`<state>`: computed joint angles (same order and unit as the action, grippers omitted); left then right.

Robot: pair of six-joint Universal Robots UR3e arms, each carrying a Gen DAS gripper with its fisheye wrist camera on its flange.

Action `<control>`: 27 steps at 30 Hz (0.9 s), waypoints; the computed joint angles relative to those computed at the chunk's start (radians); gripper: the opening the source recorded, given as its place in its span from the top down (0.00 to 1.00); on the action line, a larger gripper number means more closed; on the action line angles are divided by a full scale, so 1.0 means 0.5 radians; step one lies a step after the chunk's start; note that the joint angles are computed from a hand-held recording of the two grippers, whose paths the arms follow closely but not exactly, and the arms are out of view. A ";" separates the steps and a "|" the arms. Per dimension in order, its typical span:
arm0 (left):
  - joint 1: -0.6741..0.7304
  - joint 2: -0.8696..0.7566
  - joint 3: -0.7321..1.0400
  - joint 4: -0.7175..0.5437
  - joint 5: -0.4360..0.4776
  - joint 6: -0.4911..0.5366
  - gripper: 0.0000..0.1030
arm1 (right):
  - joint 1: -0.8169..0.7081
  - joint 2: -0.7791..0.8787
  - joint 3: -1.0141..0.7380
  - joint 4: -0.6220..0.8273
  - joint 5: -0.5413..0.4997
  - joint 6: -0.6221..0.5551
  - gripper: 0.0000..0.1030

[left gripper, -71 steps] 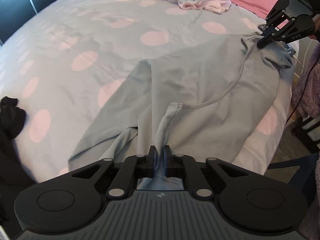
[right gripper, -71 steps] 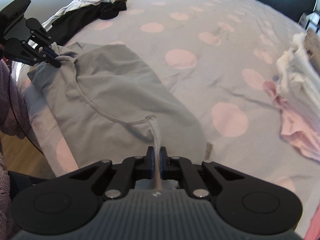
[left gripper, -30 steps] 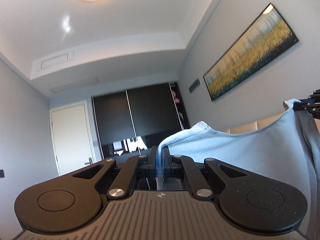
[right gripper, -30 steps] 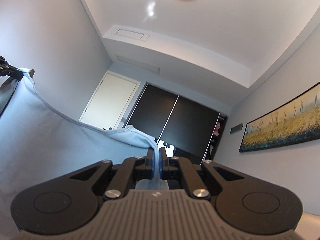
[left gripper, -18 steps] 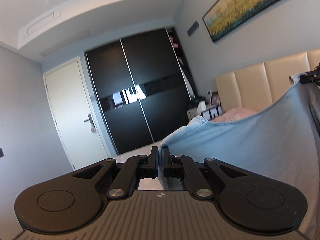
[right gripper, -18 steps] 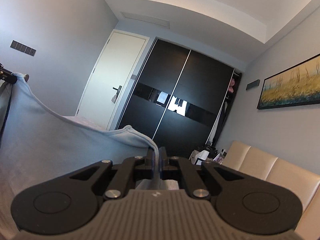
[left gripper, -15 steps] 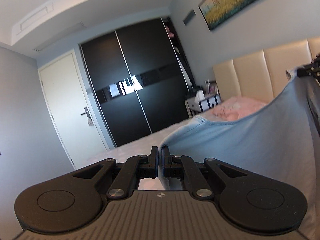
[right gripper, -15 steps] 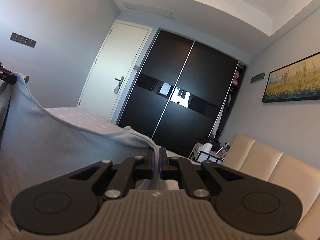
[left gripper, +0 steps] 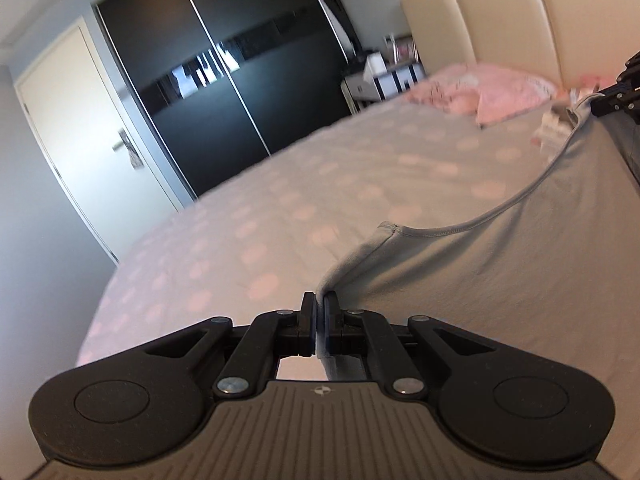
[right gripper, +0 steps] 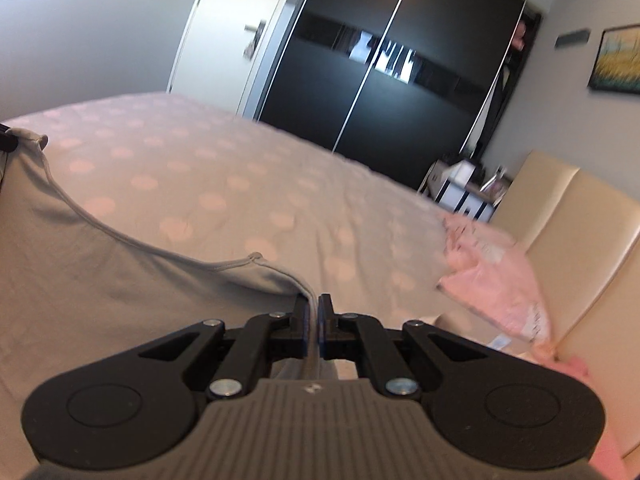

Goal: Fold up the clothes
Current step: 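Lift the hoodie high with both tools to shake it out, then lower the grey top onto the bed with both tools and open them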

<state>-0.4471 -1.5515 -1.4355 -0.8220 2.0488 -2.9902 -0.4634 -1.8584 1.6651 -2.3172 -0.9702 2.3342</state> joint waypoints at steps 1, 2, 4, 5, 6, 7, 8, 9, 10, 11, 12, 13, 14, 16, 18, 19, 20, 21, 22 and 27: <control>0.057 -0.042 -0.065 0.056 -0.058 0.007 0.98 | 0.089 0.112 0.037 -0.127 -0.095 0.021 0.95; 0.111 -0.089 -0.122 0.112 -0.113 0.011 0.98 | 0.173 0.212 0.084 -0.251 -0.185 0.035 0.95; 0.184 -0.190 -0.200 0.193 -0.192 0.009 0.98 | 0.308 0.431 0.132 -0.454 -0.336 0.060 0.95; 0.212 -0.241 -0.234 0.234 -0.220 0.014 0.98 | 0.362 0.548 0.131 -0.533 -0.398 0.072 0.95; 0.236 -0.286 -0.266 0.271 -0.246 0.017 0.98 | 0.392 0.642 0.145 -0.602 -0.439 0.069 0.95; 0.259 -0.328 -0.295 0.302 -0.273 0.020 0.98 | 0.418 0.722 0.166 -0.662 -0.475 0.066 0.95; 0.282 -0.377 -0.310 0.330 -0.299 0.025 0.98 | 0.446 0.818 0.143 -0.702 -0.509 0.061 0.95; 0.301 -0.420 -0.325 0.357 -0.321 0.032 0.98 | 0.472 0.917 0.110 -0.735 -0.543 0.057 0.95; 0.309 -0.455 -0.343 0.384 -0.333 0.039 0.98 | 0.496 1.017 0.071 -0.762 -0.575 0.051 0.95; 0.314 -0.483 -0.360 0.411 -0.340 0.044 0.98 | 0.511 1.082 0.044 -0.772 -0.595 0.045 0.95; 0.319 -0.505 -0.377 0.437 -0.346 0.047 0.98 | 0.518 1.129 0.044 -0.798 -0.607 0.038 0.95; 0.325 -0.527 -0.394 0.463 -0.351 0.050 0.98 | 0.518 1.160 0.024 -0.790 -0.611 0.026 0.95; 0.328 -0.533 -0.419 0.494 -0.357 0.051 0.98 | 0.516 1.174 0.031 -0.796 -0.611 0.021 0.94; 0.334 -0.538 -0.458 0.562 -0.364 0.065 0.98 | 0.509 1.193 0.057 -0.834 -0.605 0.021 0.93; 0.327 -0.546 -0.461 0.585 -0.350 0.071 0.96 | 0.501 1.165 0.064 -0.839 -0.625 0.046 0.73; 0.322 -0.557 -0.446 0.583 -0.338 0.064 0.91 | 0.495 1.124 0.078 -0.825 -0.643 0.060 0.67; 0.316 -0.560 -0.424 0.566 -0.320 0.047 0.86 | 0.488 1.111 0.073 -0.818 -0.647 0.074 0.61; 0.308 -0.542 -0.405 0.534 -0.297 0.013 0.72 | 0.474 1.068 0.054 -0.752 -0.633 0.085 0.60; 0.304 -0.499 -0.406 0.506 -0.285 -0.032 0.59 | 0.462 1.025 0.041 -0.685 -0.617 0.088 0.60; 0.226 -0.052 -0.504 0.191 -0.249 -0.262 0.56 | 0.268 0.481 0.292 -0.464 -0.395 -0.086 0.49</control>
